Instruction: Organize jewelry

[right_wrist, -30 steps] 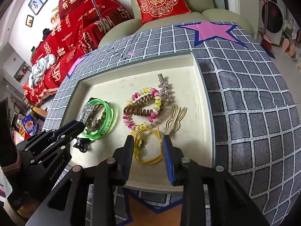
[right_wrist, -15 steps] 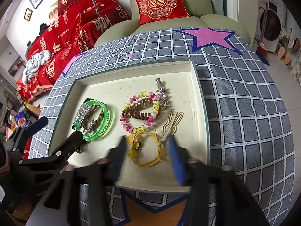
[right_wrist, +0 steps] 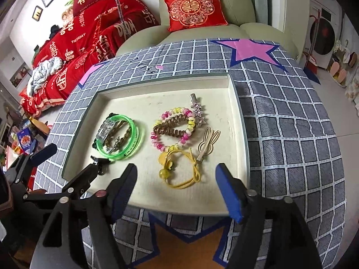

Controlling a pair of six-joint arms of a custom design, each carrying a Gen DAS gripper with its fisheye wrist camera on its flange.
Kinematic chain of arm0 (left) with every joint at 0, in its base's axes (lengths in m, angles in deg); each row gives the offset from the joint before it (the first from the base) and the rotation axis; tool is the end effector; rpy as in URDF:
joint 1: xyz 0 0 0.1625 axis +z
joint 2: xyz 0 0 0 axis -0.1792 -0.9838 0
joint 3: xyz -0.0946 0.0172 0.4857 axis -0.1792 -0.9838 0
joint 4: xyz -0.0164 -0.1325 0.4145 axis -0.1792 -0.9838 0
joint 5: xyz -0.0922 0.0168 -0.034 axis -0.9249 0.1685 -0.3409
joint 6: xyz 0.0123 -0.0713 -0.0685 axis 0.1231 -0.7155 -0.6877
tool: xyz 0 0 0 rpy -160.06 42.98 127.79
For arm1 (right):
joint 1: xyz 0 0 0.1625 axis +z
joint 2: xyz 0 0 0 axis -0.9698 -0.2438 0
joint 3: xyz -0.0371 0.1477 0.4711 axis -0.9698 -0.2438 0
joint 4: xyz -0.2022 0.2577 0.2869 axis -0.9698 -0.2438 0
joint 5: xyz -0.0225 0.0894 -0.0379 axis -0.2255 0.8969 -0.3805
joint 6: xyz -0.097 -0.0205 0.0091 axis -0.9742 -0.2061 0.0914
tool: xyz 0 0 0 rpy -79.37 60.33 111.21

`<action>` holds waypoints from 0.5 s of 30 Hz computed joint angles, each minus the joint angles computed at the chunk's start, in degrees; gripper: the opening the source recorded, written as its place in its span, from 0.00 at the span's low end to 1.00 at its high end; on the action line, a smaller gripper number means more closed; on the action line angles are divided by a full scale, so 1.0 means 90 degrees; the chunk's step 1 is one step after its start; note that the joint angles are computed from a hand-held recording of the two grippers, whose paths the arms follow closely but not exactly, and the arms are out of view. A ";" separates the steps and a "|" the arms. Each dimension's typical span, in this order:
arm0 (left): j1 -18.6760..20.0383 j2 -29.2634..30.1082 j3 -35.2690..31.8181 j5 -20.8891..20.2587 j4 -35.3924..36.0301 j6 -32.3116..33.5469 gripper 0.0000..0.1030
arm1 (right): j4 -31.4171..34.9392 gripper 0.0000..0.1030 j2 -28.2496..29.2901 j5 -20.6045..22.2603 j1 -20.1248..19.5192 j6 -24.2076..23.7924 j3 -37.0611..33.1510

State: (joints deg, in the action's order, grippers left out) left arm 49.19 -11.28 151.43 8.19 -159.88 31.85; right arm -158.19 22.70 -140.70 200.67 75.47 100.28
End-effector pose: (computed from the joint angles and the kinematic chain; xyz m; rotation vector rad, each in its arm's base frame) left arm -0.1558 -0.3965 0.2815 0.6985 2.2174 -0.6142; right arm 0.3442 -0.3854 0.0847 0.1219 -2.4593 0.7400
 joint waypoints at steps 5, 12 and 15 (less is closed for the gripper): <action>-0.0245 -0.0528 0.0146 -0.0061 0.0487 -0.0445 1.00 | -0.0091 0.81 -0.0040 -0.0034 0.0214 0.0213 0.0127; -0.0712 -0.1215 0.0360 0.0237 0.1379 -0.1150 1.00 | -0.0125 0.84 -0.0005 -0.0425 0.0613 0.0495 0.0254; -0.0850 -0.1486 0.0350 0.0266 0.1898 -0.1581 1.00 | -0.0270 1.00 0.0056 -0.0612 0.0793 0.0540 0.0308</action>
State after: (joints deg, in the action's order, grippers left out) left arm 41.54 -24.66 154.58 10.58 -142.80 17.62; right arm -160.61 23.21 -146.20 207.81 80.33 103.05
